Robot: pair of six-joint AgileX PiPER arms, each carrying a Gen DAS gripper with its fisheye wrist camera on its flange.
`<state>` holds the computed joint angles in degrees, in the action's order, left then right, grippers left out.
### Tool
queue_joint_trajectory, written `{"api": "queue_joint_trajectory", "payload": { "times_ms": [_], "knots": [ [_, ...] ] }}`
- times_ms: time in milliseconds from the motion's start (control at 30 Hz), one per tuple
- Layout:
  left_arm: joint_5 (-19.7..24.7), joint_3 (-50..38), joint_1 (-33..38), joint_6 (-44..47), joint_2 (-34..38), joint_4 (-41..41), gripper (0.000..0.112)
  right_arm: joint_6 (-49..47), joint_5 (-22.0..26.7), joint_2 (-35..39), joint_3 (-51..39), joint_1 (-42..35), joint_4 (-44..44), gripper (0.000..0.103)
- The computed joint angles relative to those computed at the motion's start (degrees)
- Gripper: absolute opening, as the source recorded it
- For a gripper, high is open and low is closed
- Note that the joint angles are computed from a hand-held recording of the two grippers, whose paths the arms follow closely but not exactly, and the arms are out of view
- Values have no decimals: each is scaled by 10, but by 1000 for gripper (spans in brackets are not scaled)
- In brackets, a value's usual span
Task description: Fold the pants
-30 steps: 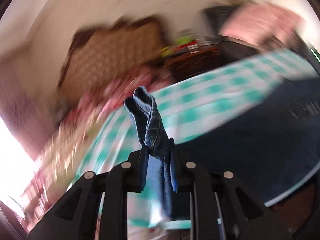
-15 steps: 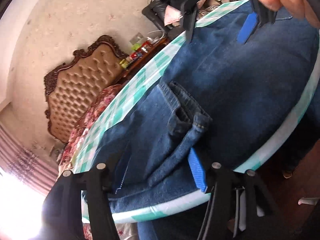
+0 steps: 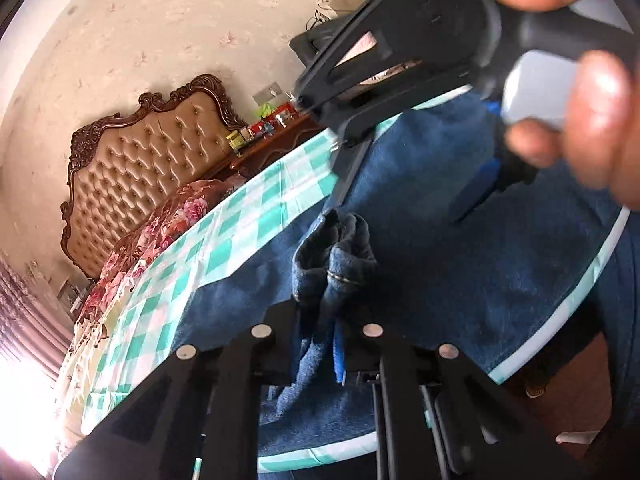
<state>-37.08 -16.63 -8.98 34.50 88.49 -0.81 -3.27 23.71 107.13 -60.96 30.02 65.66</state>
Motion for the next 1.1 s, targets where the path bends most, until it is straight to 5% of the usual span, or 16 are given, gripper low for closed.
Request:
{"api": "queue_joint_trajectory", "payload": {
  "times_ms": [267, 367, 433, 467, 500, 533, 767, 967, 1100],
  "knots": [
    [33, -7, 46, -76, -34, 84, 12, 13, 53, 67, -91, -1, 2, 86],
    [14, 15, 21, -53, -39, 48, 12, 18, 71, 98, -142, 1, -14, 86],
    [7, 24, 4, -30, -39, 23, 12, 31, 73, 114, -168, 0, -32, 63],
    [-4, 19, -14, -2, -25, -11, 12, 61, 82, 126, -195, 0, -70, 34],
    [-17, 23, -36, 34, -25, -54, 12, 91, 84, 127, -215, 2, -115, 16],
    [-18, 23, -45, 49, -30, -74, 12, 98, 84, 120, -220, 2, -137, 14],
    [-19, 14, -215, 165, -55, -257, 12, 180, 71, 22, -150, -16, -293, 13],
    [-56, -7, -289, 176, 57, -310, 12, 131, 52, 49, -103, -34, -287, 13],
    [-92, -6, -311, 184, 85, -337, 21, 42, 35, 49, -75, -50, -202, 19]
  ]
}}
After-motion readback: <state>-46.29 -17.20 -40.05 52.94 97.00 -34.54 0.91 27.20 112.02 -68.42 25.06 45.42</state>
